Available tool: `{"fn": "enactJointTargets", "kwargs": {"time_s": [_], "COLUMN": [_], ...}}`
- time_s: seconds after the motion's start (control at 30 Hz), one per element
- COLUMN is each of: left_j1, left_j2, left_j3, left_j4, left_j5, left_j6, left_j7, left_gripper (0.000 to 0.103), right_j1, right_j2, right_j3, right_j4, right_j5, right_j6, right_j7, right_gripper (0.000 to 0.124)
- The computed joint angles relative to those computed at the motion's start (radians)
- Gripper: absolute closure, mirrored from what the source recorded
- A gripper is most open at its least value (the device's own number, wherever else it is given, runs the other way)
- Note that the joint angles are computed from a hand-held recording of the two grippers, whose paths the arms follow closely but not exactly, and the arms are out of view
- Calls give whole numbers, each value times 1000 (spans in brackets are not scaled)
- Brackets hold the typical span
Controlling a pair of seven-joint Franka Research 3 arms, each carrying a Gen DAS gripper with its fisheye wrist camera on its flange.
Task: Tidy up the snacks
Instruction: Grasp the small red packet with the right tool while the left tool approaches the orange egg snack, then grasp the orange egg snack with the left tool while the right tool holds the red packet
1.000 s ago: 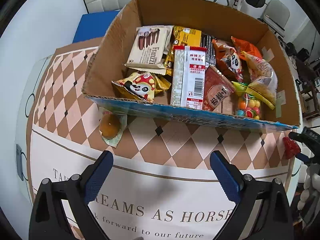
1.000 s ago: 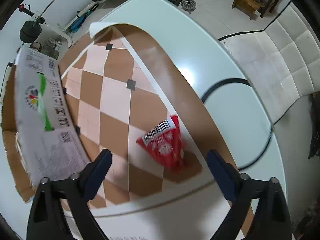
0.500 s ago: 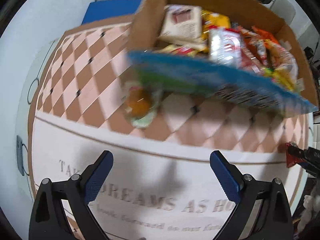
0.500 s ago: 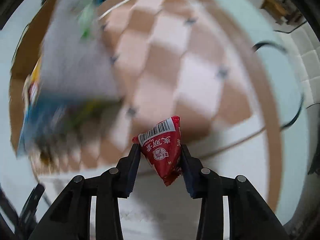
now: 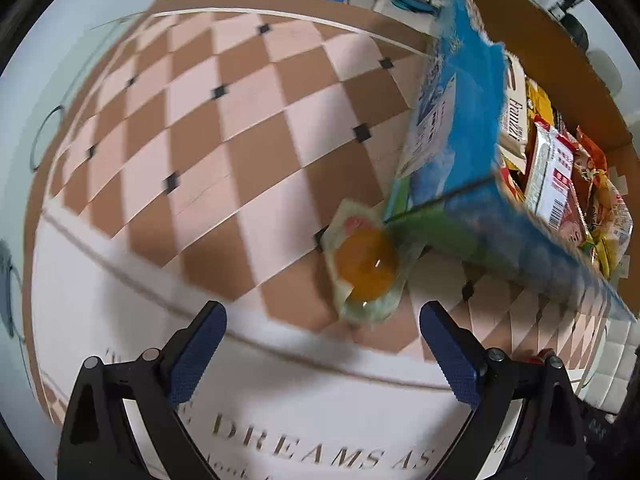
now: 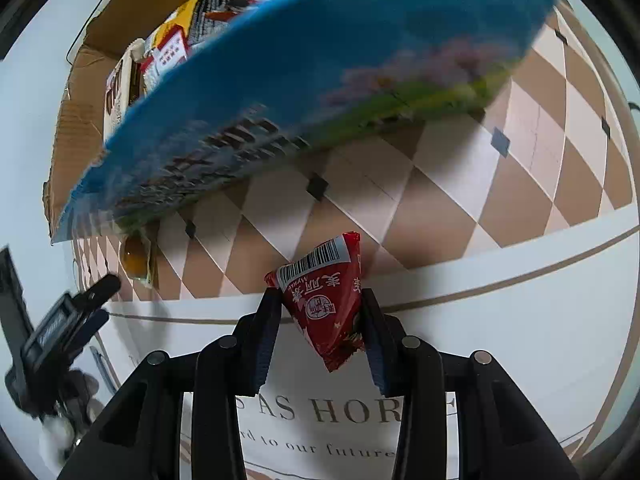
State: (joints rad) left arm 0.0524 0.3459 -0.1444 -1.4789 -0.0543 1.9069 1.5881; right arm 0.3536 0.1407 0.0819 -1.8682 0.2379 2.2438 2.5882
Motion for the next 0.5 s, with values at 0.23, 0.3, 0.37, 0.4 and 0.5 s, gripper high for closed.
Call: {"fn": "enactJointTargets", "kwargs": {"time_s": [0.23,0.3,0.37,0.4,0.5], "left_j1": [1,-5,-7,-6,-1], "left_j2": [127,100,96,85,29], "left_j3": [-30,-29,-25,-23,-17], "left_j4": [129,89,87,73,-4], "left_j5": [-44,-21,-14,-12,-9], "left_j6": [-58,-5,-12,-10,-6], "left_j7": [72,101,103,105,110], "left_gripper": [19,47,60,60,60], "right_j1": [8,11,13,15,19], "right_j2": [-7,-5,-12,-12,-22], "right_j3": [-4,0,3,5,11], "right_j4": [10,12,0,-3,-20], "right_j5": [-36,-44,-40,-37,-26], "right_j6": [-44,-54,-52,-49,-45], "right_j7": [36,41,43,45,44], "right_gripper": [82,82,82,82,83]}}
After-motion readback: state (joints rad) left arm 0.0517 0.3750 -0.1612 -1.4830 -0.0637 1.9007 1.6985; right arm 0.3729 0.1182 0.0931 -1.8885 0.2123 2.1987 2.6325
